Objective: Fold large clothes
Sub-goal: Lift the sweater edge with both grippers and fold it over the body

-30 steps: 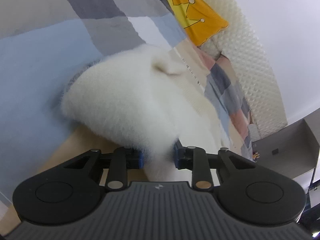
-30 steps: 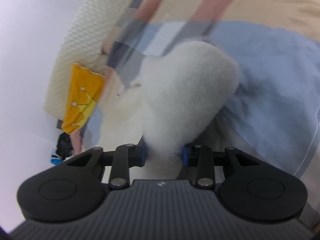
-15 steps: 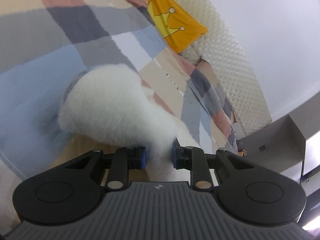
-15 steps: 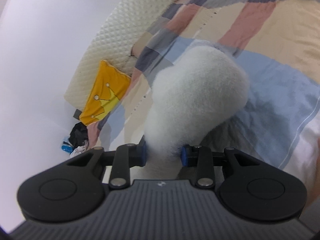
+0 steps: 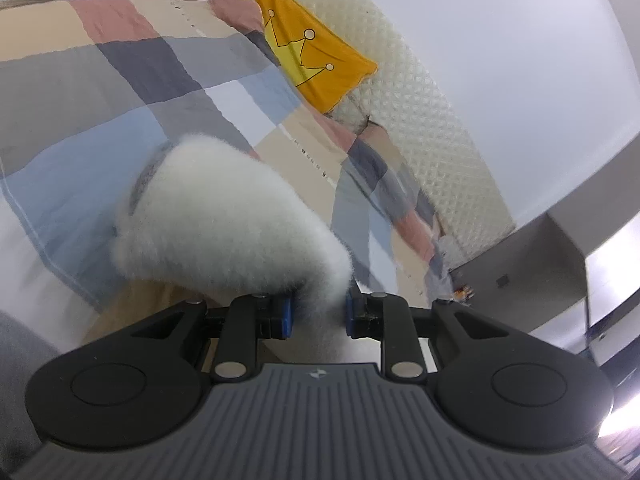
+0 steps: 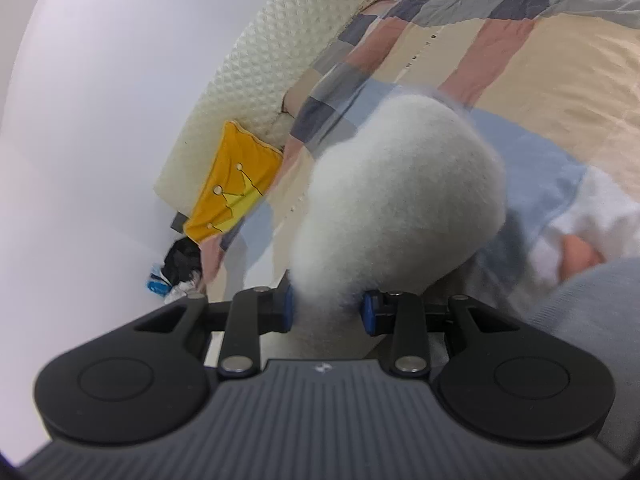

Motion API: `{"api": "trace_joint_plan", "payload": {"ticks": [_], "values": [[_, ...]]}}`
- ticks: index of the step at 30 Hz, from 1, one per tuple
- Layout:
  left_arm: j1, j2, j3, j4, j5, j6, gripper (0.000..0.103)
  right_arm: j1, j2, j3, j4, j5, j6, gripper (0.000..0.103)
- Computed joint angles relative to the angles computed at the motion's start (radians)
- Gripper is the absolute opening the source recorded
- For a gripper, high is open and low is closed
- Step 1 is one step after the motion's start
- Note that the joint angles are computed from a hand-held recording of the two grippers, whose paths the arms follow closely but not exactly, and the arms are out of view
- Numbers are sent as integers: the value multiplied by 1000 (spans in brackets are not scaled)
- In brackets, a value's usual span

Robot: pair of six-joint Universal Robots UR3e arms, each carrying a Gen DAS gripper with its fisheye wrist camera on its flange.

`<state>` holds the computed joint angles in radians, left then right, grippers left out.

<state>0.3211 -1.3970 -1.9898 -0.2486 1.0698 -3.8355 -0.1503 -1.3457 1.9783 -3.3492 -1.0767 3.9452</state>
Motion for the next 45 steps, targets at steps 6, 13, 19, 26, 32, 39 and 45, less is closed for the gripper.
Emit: {"api": "trace_joint_plan", "payload": {"ticks": [6,13,19,26,32,39,45], "values": [[22,-19,-9,-5,-27,-25,27,23,12,-29,42,-33,-22,35],[11,-194,219,-99,-32,-51,28,58,111,-237,194,-82,22,37],[-31,-448,562,-227,9,-97,30,67,298,-538,358,-84,99,39],[-90,-791,1037,-419,105,-78,30,99,593,-1014,633,-118,105,39],[-105,-1065,1411,-522,122,-27,30,104,805,-1308,739,-108,83,38],[-93,-1124,1349,-348,94,-13,30,101,885,-1376,690,-99,51,39],[-101,-1144,1366,-348,110,44,33,104,964,-1519,752,-103,70,39]]}}
